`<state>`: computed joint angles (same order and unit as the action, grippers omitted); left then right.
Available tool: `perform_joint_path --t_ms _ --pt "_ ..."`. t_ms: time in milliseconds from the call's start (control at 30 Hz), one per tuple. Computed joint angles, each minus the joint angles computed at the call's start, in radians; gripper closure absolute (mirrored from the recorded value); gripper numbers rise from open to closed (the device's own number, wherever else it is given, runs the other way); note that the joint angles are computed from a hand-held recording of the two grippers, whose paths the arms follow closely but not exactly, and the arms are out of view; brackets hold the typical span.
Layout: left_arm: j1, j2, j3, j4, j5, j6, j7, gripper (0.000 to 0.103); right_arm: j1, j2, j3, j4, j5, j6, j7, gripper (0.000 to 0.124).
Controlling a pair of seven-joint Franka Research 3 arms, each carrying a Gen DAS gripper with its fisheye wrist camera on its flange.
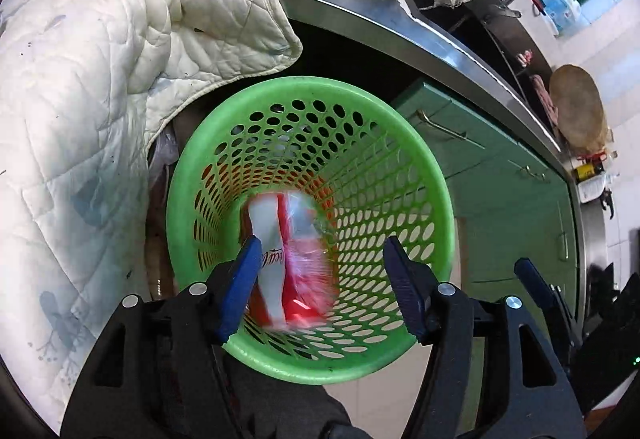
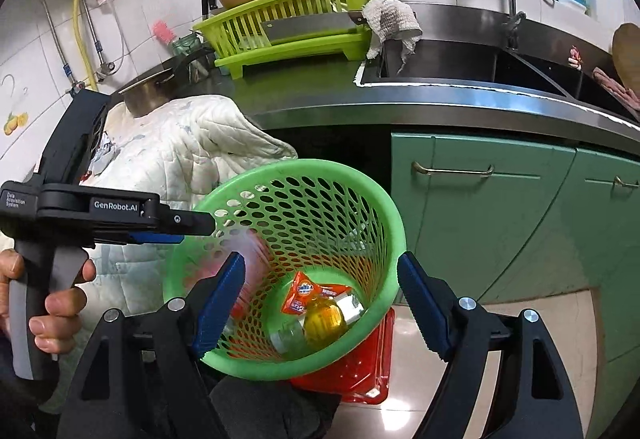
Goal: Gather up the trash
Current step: 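Lower the red can into the green basket and open the left tool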
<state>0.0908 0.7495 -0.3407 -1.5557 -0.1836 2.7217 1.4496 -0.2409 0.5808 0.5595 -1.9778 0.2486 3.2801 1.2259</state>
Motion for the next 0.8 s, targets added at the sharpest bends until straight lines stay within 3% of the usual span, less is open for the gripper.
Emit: perform_joint_path --t_ms 467,700,800 --pt "0.068 -0.160 -0.014 -0.206 -0.024 0.136 0.017 0.038 -0.027 0.003 0.062 0.010 -0.039 0.005 -0.009 0.048" --pt "0.150 -0.263 -0.039 -0.346 -0.065 0.220 0.034 0.038 -0.023 0.016 0.094 0.035 -0.057 -0.010 -0.038 0.048" --pt "0.151 -0.316 -0.005 -0.412 -0.055 0.257 0.012 0.038 -0.017 0.033 0.117 0.061 -0.059 -0.028 -0.067 0.048"
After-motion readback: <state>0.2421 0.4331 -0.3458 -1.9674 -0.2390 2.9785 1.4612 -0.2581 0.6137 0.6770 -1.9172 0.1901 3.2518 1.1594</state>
